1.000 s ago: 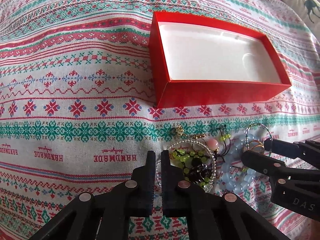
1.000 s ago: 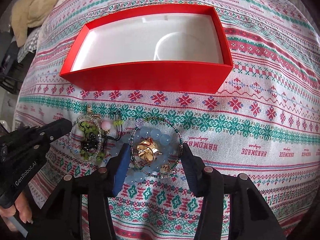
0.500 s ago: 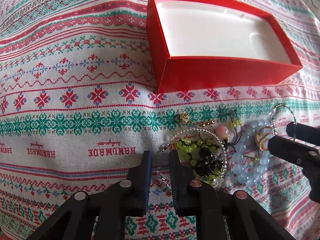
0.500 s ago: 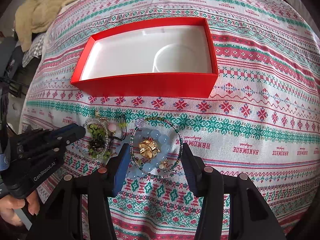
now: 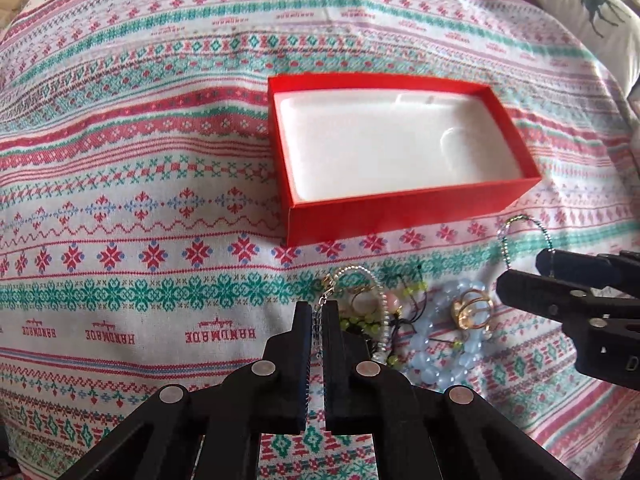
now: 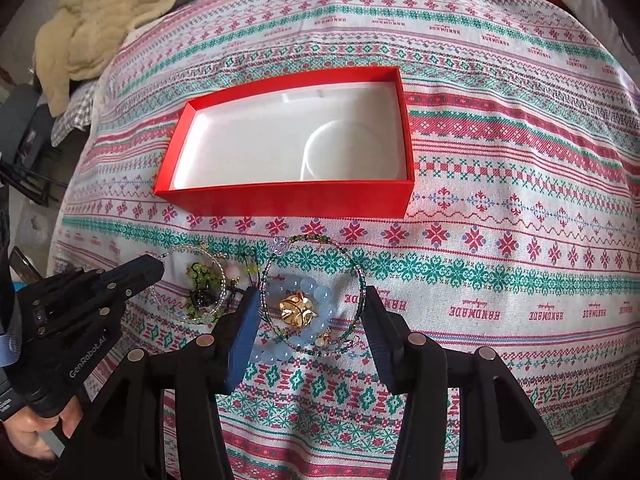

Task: Organize jewelry
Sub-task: 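Carry both bracelets into the red box and open both tools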

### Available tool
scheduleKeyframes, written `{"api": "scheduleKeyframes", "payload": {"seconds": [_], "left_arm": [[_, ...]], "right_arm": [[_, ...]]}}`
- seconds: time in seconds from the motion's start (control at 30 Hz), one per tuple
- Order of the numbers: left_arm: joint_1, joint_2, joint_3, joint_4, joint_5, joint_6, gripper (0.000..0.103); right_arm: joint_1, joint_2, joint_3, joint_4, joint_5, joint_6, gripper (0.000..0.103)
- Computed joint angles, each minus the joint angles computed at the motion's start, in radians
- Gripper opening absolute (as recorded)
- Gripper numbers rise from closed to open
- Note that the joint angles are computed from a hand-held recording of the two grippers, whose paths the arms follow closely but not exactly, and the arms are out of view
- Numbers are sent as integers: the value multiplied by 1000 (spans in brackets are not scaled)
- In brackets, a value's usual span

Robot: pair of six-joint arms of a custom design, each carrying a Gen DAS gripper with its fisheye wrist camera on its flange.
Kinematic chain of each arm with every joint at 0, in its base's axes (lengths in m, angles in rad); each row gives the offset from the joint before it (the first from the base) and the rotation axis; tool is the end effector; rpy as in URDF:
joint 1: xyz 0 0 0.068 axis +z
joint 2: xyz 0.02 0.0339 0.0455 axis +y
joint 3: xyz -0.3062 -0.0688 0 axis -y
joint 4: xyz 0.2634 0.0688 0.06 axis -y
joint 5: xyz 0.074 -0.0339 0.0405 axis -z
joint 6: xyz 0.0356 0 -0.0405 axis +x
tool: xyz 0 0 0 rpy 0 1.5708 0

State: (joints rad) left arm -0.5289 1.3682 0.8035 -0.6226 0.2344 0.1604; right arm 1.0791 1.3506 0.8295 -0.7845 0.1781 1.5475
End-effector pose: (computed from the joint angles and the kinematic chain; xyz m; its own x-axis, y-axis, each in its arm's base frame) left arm 0.2148 -0.1351 0.2224 -0.7000 0.5890 -0.4038 0.6864 0.7110 -0.1529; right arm 0.1189 0.2086 0.2280 -0.8561 0.4856 -0.1770 0.4358 0.8623 0.2580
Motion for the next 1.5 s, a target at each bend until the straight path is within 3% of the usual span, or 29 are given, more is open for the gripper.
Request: {"api": "scheduleKeyframes", "payload": {"seconds": [0.23,0.43,0.77,1.0,1.27,1.5], "left_arm": [[20,-30,85,-39,84,-22,0],[9,-39,135,-16,163,-112,0],[-41,85,168,148,259,-257,0],[-31,190,159,189,156,-275,0],[-41,200,152,210,71,-242,1],[-55,171,164,166,30,-207,36]], "right_arm": [[-22,-41,23,-39,42,-16,53],[-71,-77,15,-28,62,-47,53],[-157,-126,-31,21,108,-156,54],[-230,-96,-82,114,88,-243,54],[-260,-47,-97,192,85,-285,56],[-247,-61,-86,178,94,-285,65]]}}
